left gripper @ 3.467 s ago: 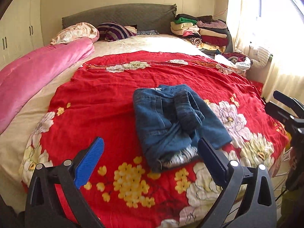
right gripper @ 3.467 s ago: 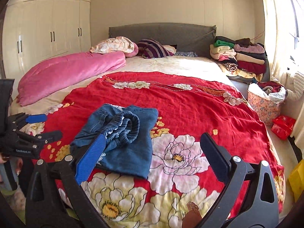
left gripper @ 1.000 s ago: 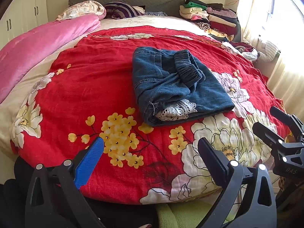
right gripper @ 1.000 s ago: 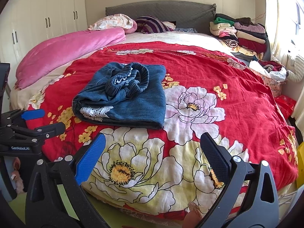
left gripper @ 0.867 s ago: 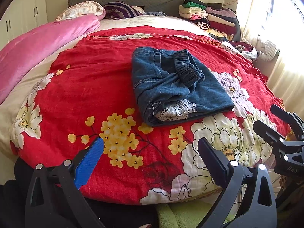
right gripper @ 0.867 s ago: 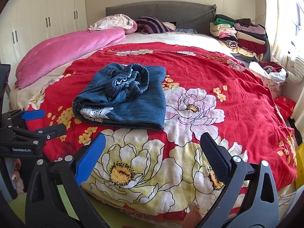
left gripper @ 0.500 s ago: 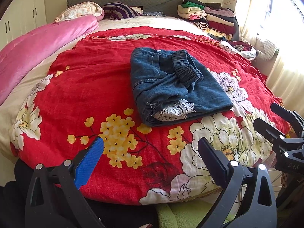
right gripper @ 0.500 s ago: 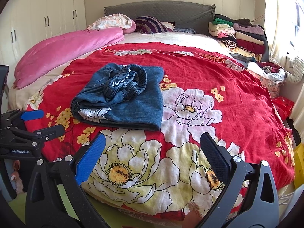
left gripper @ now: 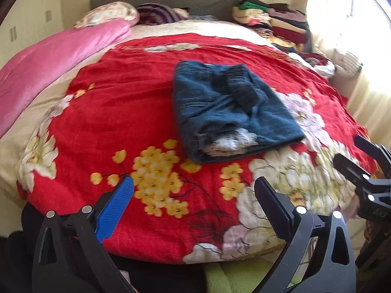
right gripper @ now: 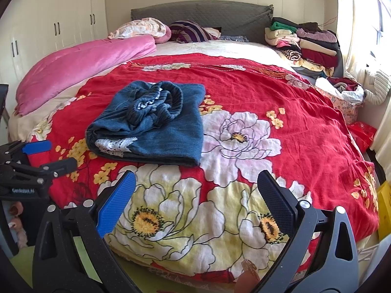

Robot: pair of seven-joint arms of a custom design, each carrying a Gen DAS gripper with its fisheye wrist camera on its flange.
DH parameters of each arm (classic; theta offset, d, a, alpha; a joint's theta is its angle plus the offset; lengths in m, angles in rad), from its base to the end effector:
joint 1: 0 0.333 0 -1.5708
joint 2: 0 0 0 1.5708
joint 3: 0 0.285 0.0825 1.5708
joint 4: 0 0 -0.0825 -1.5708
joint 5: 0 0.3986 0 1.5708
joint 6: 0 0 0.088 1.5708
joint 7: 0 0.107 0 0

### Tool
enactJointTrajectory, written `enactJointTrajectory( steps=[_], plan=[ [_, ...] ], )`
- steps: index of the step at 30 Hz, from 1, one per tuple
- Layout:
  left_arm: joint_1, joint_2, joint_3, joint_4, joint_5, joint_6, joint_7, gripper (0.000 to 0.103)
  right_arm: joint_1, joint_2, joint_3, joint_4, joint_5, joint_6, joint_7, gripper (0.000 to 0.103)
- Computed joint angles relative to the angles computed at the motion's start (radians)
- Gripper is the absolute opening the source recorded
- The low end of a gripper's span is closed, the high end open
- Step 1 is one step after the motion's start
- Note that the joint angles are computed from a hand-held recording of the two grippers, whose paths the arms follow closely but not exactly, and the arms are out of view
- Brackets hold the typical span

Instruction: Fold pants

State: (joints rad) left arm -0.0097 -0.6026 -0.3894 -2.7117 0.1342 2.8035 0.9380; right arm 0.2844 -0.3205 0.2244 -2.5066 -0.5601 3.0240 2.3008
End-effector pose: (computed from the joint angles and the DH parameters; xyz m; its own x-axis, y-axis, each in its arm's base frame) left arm 0.3973 -0.1694 0.4355 0.0837 -0.9938 0.0729 -0.7557 -0.1109 -0.6454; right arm 0.4116 0.2779 0.4445 0.3307 -0.9435 -0.0194 -0.6222 -0.2025 -0.7562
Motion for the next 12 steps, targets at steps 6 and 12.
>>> enactJointTrajectory(
  steps=[6,12],
  plan=[
    [0.063,0.063,0.070,0.031,-0.034,-0.005,0.017,0.099,-0.102,0.024,0.030,0.027,-0.084,-0.014,0.091,0.094],
    [0.365,0.325,0.041,0.274,0.288,-0.106,-0.121,0.099,-0.281,0.216,0.014,0.260,-0.325,-0.165,0.261,0.094]
  ],
)
